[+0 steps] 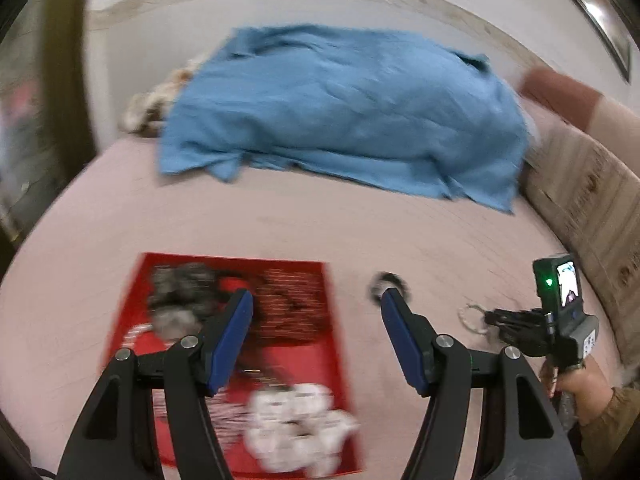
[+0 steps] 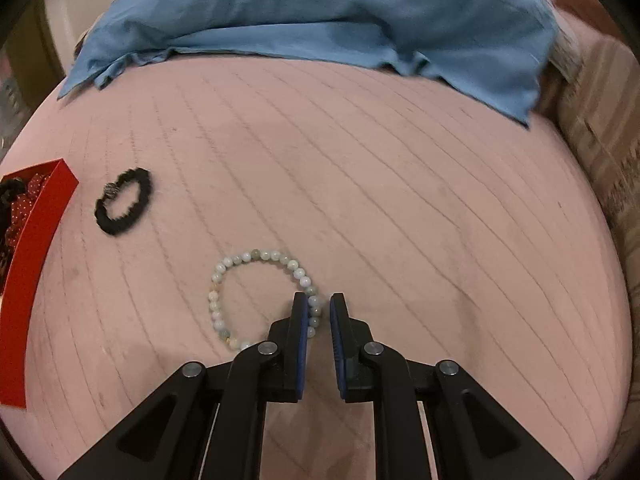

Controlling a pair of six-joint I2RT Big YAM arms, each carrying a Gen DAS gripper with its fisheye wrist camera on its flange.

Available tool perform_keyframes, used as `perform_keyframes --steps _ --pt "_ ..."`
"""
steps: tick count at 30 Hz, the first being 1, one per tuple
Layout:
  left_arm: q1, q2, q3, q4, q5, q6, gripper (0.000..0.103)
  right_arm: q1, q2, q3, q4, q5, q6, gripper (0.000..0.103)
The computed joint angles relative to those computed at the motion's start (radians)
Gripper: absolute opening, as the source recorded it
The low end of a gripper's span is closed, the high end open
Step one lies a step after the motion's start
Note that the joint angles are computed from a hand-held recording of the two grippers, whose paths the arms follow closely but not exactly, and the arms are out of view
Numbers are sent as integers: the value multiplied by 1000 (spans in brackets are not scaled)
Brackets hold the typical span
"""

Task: Organize jewelry
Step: 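Move both tools back to the remaining bracelets on the bed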

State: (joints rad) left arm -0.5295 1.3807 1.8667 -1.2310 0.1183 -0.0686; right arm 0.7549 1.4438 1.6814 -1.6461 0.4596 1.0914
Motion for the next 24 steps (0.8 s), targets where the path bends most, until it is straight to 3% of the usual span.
perform_keyframes --steps 7,9,10,11,14,19,24 --pt "-128 196 149 -123 -5 -103 66 4 -163 -178 169 -46 29 12" --pt "-146 238 172 -142 -2 -126 61 -5 -174 -187 190 -65 20 12" --pt "-156 263 184 -148 -7 -133 53 -8 -177 -190 199 -72 14 13" --pt "-165 283 198 -157 -15 -134 48 -11 -181 -195 210 -80 9 13" --pt "-189 329 225 -160 -36 -117 47 -26 -201 -218 253 -109 10 13" --pt "-232 397 268 -177 -140 -46 47 -55 -250 -277 346 -173 49 14" --pt "-226 438 286 -182 -170 -54 47 -69 -266 -297 381 -199 54 14"
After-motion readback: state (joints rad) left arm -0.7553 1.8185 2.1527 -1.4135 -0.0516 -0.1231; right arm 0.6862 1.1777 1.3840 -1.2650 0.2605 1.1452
